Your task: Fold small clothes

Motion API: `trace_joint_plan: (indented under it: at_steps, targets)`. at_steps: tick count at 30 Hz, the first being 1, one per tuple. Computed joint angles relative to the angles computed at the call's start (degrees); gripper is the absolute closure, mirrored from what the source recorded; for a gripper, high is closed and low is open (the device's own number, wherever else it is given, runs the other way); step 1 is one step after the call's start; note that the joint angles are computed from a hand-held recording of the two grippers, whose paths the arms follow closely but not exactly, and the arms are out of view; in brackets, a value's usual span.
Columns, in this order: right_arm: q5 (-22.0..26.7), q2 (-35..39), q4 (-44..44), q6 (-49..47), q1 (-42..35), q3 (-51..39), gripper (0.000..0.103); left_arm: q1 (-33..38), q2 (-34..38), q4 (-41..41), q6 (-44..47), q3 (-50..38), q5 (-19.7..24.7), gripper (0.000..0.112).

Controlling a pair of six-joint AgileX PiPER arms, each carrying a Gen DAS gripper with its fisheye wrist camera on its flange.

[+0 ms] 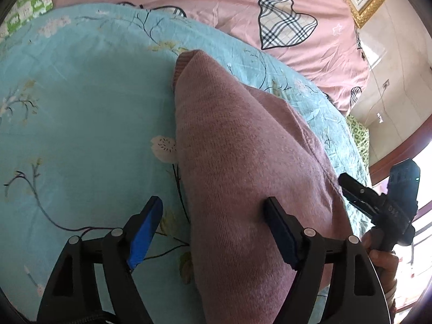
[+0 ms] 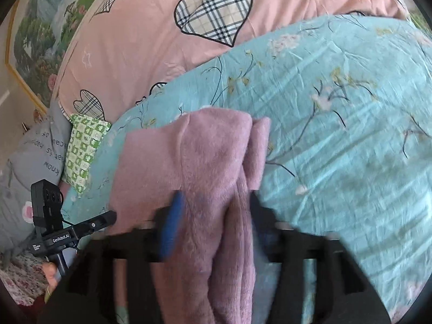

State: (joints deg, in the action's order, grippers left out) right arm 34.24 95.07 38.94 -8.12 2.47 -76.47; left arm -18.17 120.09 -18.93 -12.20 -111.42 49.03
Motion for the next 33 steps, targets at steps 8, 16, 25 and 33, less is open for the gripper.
trace_joint_plan:
  at_steps: [8,16,25,33]
  targets:
    - [4.2,7.6,8.7,-7.0,-3.4,-2.4,0.044,2.2,6.3,-13.1,8.0,-3.4,0.2,0.04]
    - [7.6,5.4,21.9,-15.3,-3.0,0.7,0.074,4.2,0.5,-24.9,17.7,4.9,-2.2,0.075]
    - [7.1,4.9,34.0,-20.6,8.5,0.0,0.076,12.8,-23.7,-26.2,25.9,29.3,-4.1,0.075]
    - [6.3,16.9,34.9,-17.3,18.2,-13.2,0.076,27.4,-30.8,-30.5,35.1,40.6,-1.9,0.075]
